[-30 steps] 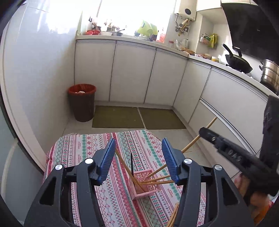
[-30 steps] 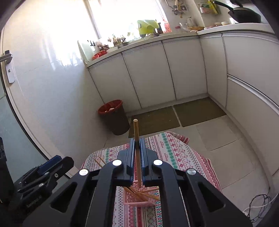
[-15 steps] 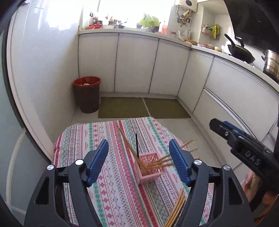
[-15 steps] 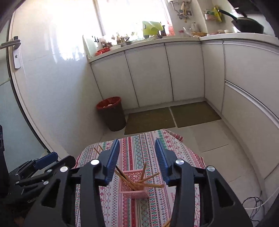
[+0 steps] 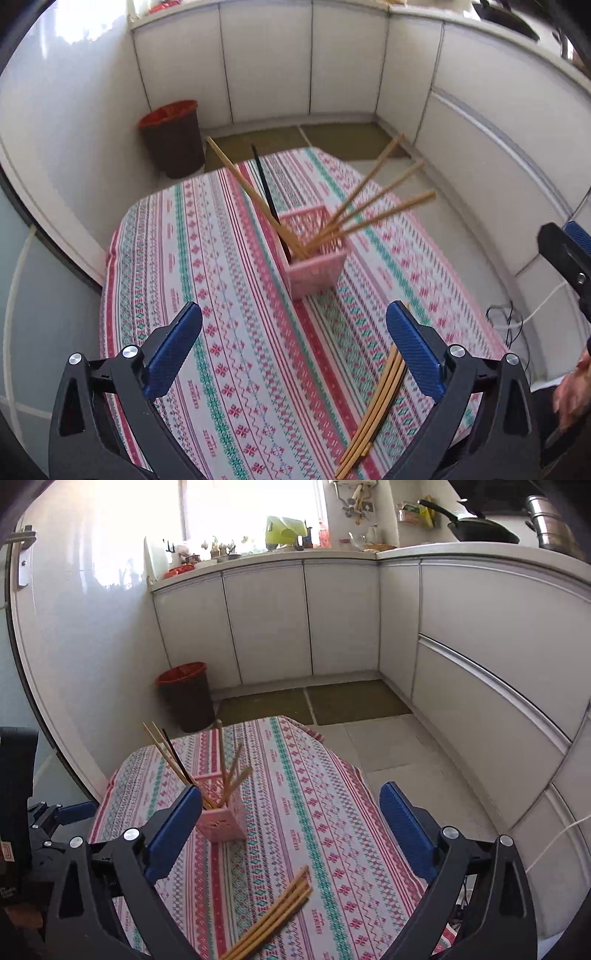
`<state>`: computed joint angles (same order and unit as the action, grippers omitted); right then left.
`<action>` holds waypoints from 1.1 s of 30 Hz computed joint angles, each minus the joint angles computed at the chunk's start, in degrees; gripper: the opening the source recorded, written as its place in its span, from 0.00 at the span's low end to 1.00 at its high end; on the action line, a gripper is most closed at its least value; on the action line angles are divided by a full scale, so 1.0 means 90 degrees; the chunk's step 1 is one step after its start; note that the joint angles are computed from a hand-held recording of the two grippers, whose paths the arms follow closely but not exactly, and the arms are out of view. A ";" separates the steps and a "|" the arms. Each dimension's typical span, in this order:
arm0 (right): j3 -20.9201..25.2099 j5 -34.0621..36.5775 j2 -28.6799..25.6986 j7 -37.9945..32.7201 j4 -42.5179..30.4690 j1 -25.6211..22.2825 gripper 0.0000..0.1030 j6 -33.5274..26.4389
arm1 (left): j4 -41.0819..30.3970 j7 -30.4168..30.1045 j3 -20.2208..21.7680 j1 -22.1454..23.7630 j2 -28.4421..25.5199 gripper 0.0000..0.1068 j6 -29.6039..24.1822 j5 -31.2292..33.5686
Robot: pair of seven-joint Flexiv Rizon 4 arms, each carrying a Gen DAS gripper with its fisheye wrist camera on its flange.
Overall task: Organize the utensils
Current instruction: 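Grasp a wooden chopstick with the left tool while the right tool grasps another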
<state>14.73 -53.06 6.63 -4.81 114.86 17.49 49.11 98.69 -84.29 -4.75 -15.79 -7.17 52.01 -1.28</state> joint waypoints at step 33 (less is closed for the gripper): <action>-0.0021 0.3098 0.1136 -0.0349 0.1732 -0.0650 0.91 0.0029 | -0.1816 -0.0687 -0.0113 -0.1041 -0.2392 0.48 -0.1518 0.0144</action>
<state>14.54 -25.18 16.85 -7.95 130.45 11.64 49.37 82.34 -90.47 -5.77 -25.16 -28.70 38.34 0.02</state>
